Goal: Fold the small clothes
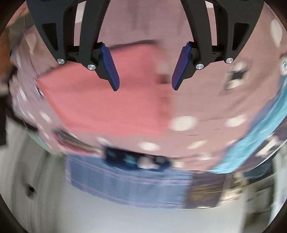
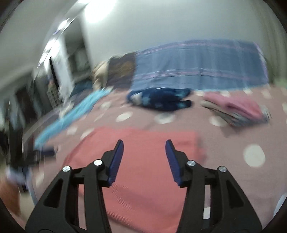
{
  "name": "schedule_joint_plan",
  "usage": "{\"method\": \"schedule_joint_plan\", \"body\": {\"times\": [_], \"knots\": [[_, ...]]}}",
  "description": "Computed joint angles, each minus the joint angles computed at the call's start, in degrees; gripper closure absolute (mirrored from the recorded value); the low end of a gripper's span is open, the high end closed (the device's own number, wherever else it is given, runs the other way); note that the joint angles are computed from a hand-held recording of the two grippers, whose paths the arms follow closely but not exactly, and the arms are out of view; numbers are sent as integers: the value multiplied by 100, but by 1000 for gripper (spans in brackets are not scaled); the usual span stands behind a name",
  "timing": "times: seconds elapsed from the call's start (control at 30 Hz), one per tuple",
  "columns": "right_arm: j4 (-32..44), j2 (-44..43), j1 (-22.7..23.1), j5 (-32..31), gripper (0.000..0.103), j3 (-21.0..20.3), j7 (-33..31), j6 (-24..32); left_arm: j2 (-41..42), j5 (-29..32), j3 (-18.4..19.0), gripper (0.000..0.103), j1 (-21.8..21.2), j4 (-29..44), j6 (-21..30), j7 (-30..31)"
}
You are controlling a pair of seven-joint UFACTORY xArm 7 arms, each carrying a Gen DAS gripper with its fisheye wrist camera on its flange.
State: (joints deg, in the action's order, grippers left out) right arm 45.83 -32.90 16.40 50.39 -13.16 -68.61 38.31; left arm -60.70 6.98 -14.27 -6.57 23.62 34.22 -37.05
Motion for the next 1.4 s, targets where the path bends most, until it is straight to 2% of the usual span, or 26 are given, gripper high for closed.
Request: {"method": "schedule_joint_plan", "body": {"times": [0.07,0.2,0.33,0.43,0.5,0.6,0.67,0.73,0.8,0.87,0.93,0.97,1.0,1.03,1.1,1.23,1.27,1.3,1.33,1.37,1.4], "knots": [[-464,-417,92,-342,55,598,0,-239,-500,7,212,41,117,-260,112,-14],[-1019,-780,691,-728,58,1158,290,-189,-983,-130,570,41,71,-705,37,219],[-1443,-797,1171,-1139,58,1754,428,-877,-1581,-337,970,40,-42,-1212,134,631],[-1625,-694,1313,-1555,57,2144,718,-1339,-2085,-513,1103,37,33,-1528,274,796],[-1712,-541,1105,-2069,56,2689,1125,-1738,-2405,-603,1197,37,146,-1697,359,875],[-1837,-438,540,-2911,55,3479,1768,-2052,-2716,-719,1317,37,288,-1842,422,1018],[-1906,-345,320,-3241,53,3793,2091,-2369,-2806,-777,1364,36,352,-1881,422,1122],[-1965,-301,-147,-3645,53,4361,2567,-2844,-2709,-843,1448,36,372,-1859,318,1262],[-1950,-214,-654,-3981,53,4923,2999,-3268,-2305,-950,1671,36,271,-1733,-28,1538],[-1875,-64,-967,-4187,56,5280,3317,-3596,-1644,-1091,1949,36,38,-1444,-474,1942],[-1838,39,-965,-4321,61,5310,3460,-3696,-917,-1215,2181,36,-259,-1062,-886,2360],[-1837,69,-1004,-4392,65,5355,3550,-3765,-388,-1365,2537,33,-661,-765,-1146,2795],[-1837,88,-986,-4461,70,5320,3595,-3768,-80,-1492,2737,31,-908,-585,-1254,3024],[-1849,85,-941,-4517,71,5264,3643,-3757,369,-1631,2957,30,-1162,-333,-1366,3228],[-1831,125,-786,-4593,84,5058,3726,-3680,1204,-1943,3413,31,-1672,181,-1350,3601],[-1697,313,-212,-4590,93,4391,3847,-3428,2491,-3091,4796,31,-3188,1135,-1199,4575],[-1680,342,-137,-4625,94,4299,3885,-3406,2711,-3399,5098,35,-3492,1322,-1138,4777],[-1648,388,-57,-4663,94,4197,3909,-3371,2952,-3737,5422,44,-3792,1511,-1081,4970],[-1619,434,9,-4713,94,4110,3931,-3344,3175,-4043,5669,49,-4015,1664,-1051,5117],[-1624,440,32,-4781,94,4080,3985,-3344,3374,-4481,6027,57,-4362,1831,-1073,5382],[-1604,481,40,-4860,94,4047,4026,-3356,3476,-4893,6333,68,-4651,1953,-1096,5657]]}}
